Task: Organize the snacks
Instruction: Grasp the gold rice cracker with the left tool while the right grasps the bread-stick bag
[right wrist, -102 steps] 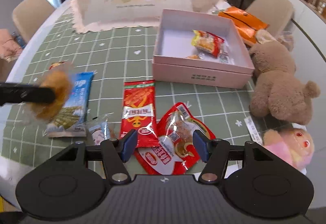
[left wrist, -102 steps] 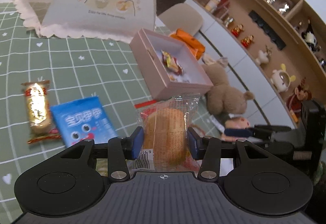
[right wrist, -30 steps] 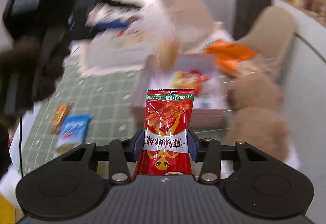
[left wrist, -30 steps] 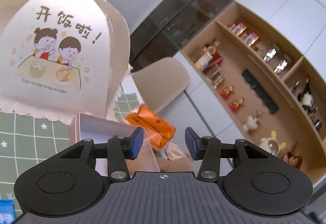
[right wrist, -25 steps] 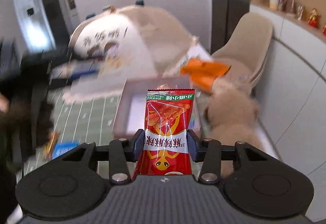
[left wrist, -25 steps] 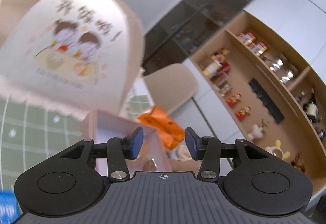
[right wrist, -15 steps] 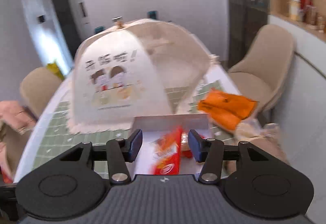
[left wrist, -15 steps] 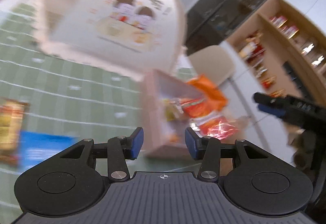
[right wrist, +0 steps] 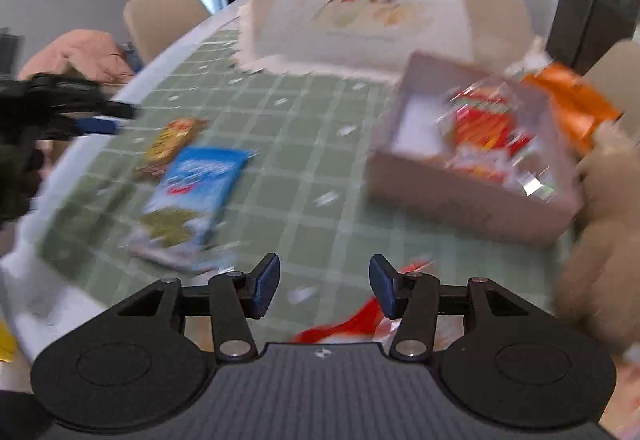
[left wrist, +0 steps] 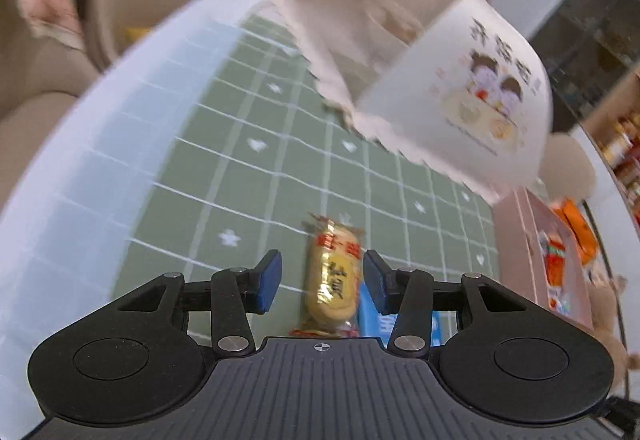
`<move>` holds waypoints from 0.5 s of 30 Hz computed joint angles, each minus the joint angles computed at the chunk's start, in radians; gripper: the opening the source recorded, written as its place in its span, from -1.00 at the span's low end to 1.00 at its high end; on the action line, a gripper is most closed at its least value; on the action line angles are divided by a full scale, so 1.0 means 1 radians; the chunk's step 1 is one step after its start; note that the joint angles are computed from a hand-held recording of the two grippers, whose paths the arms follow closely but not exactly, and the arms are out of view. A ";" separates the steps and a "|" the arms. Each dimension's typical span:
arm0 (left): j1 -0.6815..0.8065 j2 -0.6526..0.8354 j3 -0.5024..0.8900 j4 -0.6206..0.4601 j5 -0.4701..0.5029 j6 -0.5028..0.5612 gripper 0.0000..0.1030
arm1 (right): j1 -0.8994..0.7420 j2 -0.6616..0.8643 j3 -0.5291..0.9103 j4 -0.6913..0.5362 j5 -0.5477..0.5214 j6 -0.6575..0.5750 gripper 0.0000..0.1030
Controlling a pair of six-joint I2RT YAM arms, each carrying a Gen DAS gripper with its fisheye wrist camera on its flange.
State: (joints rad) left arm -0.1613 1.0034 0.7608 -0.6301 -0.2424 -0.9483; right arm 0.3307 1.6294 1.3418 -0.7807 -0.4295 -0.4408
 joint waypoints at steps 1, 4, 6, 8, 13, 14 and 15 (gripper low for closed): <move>0.010 0.028 0.002 0.027 0.031 0.027 -0.03 | 0.012 -0.028 -0.033 -0.001 -0.002 0.013 -0.04; 0.013 0.160 0.055 0.034 0.065 0.095 -0.03 | 0.056 -0.108 -0.120 0.005 0.053 0.038 -0.04; -0.002 0.237 0.087 0.037 0.045 0.139 -0.03 | 0.070 -0.126 -0.137 -0.014 0.083 0.038 -0.04; -0.009 0.284 0.089 0.072 0.047 0.170 -0.03 | 0.074 -0.142 -0.151 -0.029 0.112 0.054 -0.04; -0.028 0.329 0.051 0.171 0.048 0.184 -0.23 | 0.049 -0.178 -0.180 -0.102 0.130 0.068 -0.02; -0.037 0.311 0.039 0.173 0.049 0.186 -0.24 | 0.041 -0.181 -0.186 -0.115 0.124 0.057 -0.01; -0.038 0.298 0.029 0.179 0.075 0.188 -0.24 | 0.037 -0.183 -0.194 -0.123 0.118 0.046 0.00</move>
State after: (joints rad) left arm -0.1997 1.3012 0.7897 -0.4512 -0.1673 -0.7602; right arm 0.3675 1.4462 1.1481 -0.9034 -0.3115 -0.3946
